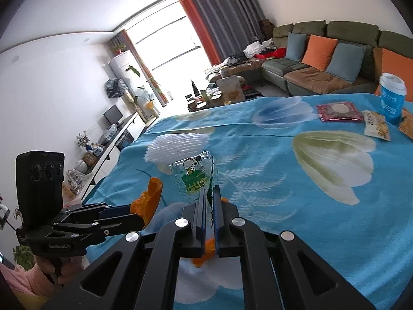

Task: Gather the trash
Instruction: 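Close the left gripper on a piece of orange peel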

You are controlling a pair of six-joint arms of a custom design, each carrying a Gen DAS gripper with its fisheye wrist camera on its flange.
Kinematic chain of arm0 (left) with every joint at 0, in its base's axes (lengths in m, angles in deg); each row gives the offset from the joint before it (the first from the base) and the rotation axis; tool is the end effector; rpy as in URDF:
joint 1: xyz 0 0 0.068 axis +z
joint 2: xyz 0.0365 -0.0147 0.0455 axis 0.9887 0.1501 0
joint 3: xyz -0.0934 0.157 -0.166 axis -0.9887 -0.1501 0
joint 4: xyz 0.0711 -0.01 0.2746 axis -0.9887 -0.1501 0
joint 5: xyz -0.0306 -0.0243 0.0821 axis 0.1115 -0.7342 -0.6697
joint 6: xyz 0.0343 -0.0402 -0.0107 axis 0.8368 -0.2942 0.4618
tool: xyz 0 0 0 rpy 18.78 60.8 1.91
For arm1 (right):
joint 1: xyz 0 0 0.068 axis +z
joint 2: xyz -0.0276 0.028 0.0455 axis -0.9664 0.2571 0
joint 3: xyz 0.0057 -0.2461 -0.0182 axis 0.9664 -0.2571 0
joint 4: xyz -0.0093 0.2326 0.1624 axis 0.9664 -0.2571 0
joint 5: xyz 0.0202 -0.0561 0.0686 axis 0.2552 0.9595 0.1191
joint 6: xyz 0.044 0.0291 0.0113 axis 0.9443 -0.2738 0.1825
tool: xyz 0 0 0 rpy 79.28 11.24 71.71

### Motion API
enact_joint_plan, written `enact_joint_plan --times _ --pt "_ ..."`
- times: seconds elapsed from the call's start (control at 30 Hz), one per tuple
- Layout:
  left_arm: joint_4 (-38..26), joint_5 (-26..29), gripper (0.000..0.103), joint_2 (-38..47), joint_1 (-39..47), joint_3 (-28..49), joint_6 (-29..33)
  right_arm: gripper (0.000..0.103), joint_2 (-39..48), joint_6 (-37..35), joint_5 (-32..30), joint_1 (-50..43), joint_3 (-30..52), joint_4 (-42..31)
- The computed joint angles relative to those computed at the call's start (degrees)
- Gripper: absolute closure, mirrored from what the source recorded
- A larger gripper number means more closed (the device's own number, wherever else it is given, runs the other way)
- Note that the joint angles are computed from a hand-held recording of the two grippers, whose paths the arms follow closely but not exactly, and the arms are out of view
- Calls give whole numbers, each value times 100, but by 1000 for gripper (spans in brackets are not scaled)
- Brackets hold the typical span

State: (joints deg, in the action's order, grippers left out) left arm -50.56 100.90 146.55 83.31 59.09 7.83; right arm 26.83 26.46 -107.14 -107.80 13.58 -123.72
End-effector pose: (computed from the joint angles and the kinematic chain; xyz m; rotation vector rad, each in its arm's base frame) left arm 0.3456 -0.0153 0.2397 1.2053 2.2185 -1.0006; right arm 0.1227 -0.0592 0.2430 0.5250 2.1310 0.3095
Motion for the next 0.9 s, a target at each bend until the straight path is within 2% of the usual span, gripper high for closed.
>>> enact_joint_plan --times 0.47,0.9 --pt "-161 57 65 127 566 208 199 99 145 761 896 1641 10 442" --pt "-321 52 65 379 963 511 363 99 380 1123 1322 2440 13 713"
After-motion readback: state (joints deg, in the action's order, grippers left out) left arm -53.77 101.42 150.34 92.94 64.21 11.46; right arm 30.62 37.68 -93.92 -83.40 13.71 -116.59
